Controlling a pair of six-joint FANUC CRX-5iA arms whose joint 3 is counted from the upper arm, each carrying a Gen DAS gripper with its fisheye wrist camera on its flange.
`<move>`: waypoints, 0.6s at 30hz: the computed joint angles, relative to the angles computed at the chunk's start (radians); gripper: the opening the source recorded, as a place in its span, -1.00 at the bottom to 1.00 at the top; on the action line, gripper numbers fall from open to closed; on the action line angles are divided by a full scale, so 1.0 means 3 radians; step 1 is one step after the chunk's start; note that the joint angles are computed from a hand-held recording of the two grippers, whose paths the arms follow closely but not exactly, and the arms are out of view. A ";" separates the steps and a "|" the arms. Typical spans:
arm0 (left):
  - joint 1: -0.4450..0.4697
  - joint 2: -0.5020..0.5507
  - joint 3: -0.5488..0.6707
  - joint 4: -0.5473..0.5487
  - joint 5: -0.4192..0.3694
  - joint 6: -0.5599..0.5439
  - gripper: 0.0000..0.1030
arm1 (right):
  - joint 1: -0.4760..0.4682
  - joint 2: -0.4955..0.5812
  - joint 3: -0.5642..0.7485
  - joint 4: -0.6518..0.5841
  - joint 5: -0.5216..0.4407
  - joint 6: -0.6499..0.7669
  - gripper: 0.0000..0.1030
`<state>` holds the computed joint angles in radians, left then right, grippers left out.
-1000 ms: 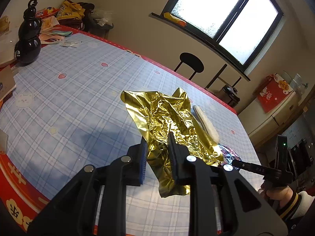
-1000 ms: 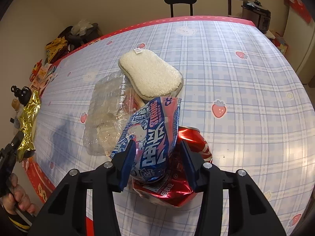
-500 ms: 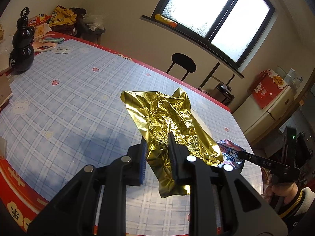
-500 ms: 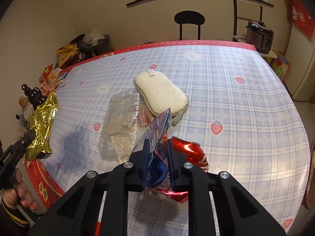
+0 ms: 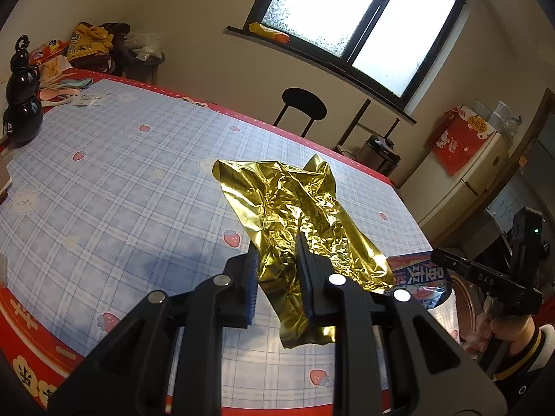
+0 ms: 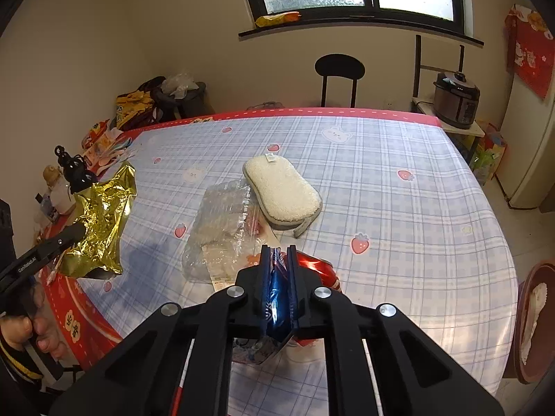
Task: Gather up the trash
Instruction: 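Grasp the blue printed snack bag with the right tool while the left tool holds the foil, then carry the snack bag and foil to the brown bin and open both tools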
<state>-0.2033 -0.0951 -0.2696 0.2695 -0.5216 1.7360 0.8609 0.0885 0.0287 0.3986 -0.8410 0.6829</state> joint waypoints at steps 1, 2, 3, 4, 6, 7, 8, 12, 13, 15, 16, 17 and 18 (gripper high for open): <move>-0.0018 0.0012 0.0015 0.0006 0.0001 -0.0010 -0.55 | -0.0001 -0.0030 -0.0033 0.0020 0.0010 -0.0022 -0.84; -0.0037 0.0025 0.0033 0.0009 0.0001 -0.0019 -0.55 | -0.0005 -0.0070 -0.0078 0.0052 0.0022 -0.0057 -0.85; -0.0054 0.0041 0.0054 0.0010 -0.0002 -0.0027 -0.55 | -0.0007 -0.0094 -0.0106 0.0078 0.0028 -0.0088 -0.85; -0.0074 0.0058 0.0077 0.0002 -0.0005 -0.0024 -0.55 | -0.0010 -0.0125 -0.0142 0.0109 0.0037 -0.0127 -0.85; -0.0111 0.0087 0.0112 0.0003 -0.0004 -0.0037 -0.55 | -0.0021 -0.0193 -0.0221 0.0168 0.0050 -0.0212 -0.85; -0.0129 0.0103 0.0131 0.0006 -0.0006 -0.0045 -0.55 | -0.0029 -0.0225 -0.0260 0.0200 0.0049 -0.0259 -0.85; -0.0141 0.0117 0.0142 0.0014 -0.0004 -0.0053 -0.55 | -0.0035 -0.0254 -0.0298 0.0238 0.0044 -0.0313 -0.85; -0.0182 0.0159 0.0163 0.0068 0.0014 -0.0104 -0.55 | -0.0064 -0.0363 -0.0437 0.0376 0.0007 -0.0524 -0.85; -0.0196 0.0171 0.0171 0.0076 0.0019 -0.0113 -0.55 | -0.0072 -0.0392 -0.0468 0.0410 -0.0010 -0.0565 -0.85; -0.0216 0.0186 0.0175 0.0099 0.0033 -0.0135 -0.55 | -0.0079 -0.0440 -0.0514 0.0474 -0.0040 -0.0633 -0.85; -0.0229 0.0196 0.0183 0.0105 0.0038 -0.0141 -0.55 | -0.0081 -0.0459 -0.0531 0.0507 -0.0054 -0.0661 -0.85; -0.0242 0.0205 0.0190 0.0115 0.0044 -0.0154 -0.55 | -0.0081 -0.0477 -0.0544 0.0537 -0.0065 -0.0679 -0.85; -0.0248 0.0212 0.0197 0.0122 0.0046 -0.0166 -0.55 | -0.0078 -0.0488 -0.0557 0.0571 -0.0071 -0.0702 -0.85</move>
<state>-0.2777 -0.0314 -0.2105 0.3060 -0.5078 1.6861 0.8376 -0.0579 -0.1384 0.5698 -0.8624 0.4723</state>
